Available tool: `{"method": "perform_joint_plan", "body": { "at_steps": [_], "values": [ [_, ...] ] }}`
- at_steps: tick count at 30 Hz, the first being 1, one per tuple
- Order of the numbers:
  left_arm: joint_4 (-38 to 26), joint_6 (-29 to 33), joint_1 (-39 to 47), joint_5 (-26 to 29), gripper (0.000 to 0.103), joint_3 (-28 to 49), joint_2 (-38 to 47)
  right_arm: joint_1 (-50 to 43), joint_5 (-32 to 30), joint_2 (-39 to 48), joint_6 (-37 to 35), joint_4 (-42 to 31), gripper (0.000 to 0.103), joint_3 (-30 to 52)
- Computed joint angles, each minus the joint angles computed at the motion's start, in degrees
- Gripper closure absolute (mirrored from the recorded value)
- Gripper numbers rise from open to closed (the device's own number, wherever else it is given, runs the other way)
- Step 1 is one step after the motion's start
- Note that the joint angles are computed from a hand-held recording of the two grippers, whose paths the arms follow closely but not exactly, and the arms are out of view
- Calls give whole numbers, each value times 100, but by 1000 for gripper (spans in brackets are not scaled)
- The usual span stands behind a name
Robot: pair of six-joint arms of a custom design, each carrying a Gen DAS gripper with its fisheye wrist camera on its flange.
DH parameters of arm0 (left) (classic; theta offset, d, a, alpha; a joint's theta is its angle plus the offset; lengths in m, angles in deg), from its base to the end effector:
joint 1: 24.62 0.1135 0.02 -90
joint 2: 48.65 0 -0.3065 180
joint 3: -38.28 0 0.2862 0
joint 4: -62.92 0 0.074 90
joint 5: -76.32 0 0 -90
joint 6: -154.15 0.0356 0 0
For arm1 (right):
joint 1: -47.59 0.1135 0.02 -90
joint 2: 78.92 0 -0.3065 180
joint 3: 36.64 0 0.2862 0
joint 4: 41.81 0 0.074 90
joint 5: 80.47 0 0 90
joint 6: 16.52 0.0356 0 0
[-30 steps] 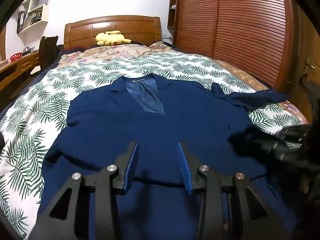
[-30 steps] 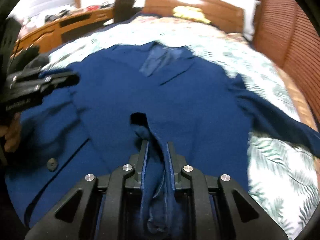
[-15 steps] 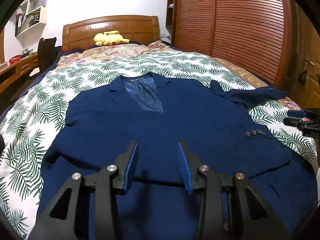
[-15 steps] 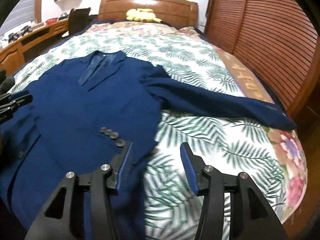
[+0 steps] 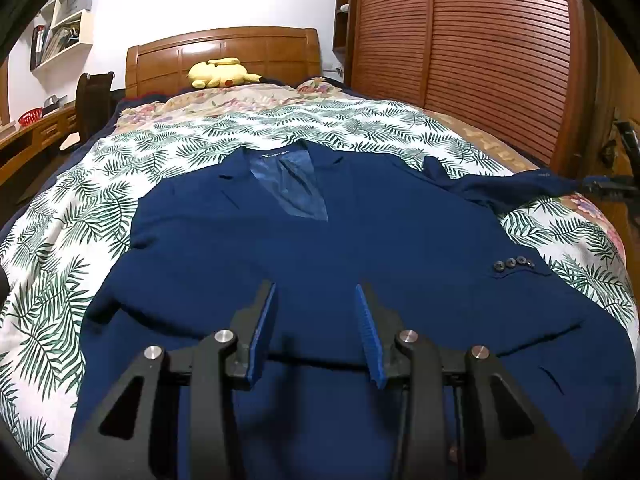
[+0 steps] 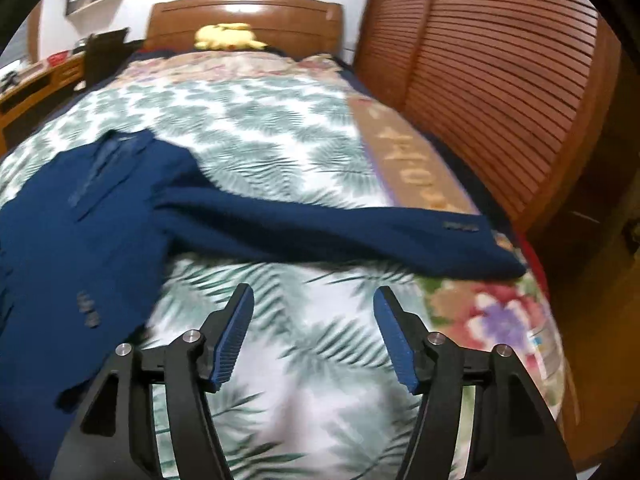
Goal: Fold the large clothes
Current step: 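Move the right gripper to the buttoned cuff of the other sleeve and grasp it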
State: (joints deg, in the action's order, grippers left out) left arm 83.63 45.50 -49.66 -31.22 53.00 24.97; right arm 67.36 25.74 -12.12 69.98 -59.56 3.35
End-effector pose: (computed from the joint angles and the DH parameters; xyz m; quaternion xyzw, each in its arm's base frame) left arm 0.1552 -0.0606 0.0958 -0.0170 0.8913 -0.0334 0.4518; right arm 0.2215 0.0690 0.1902 -0.1308 0.9054 -0.0746 0.3969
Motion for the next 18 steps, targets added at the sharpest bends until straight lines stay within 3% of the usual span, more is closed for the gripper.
{"method": "perform_joint_plan", "body": {
  "at_steps": [8,18],
  "values": [
    [111,29,128,158,64,33,185,-1481,-230,853,-423,296,32,615],
    [59,1,155,215,64,56,225,-2428,-506,1931,-227,278,32,1343]
  ]
}}
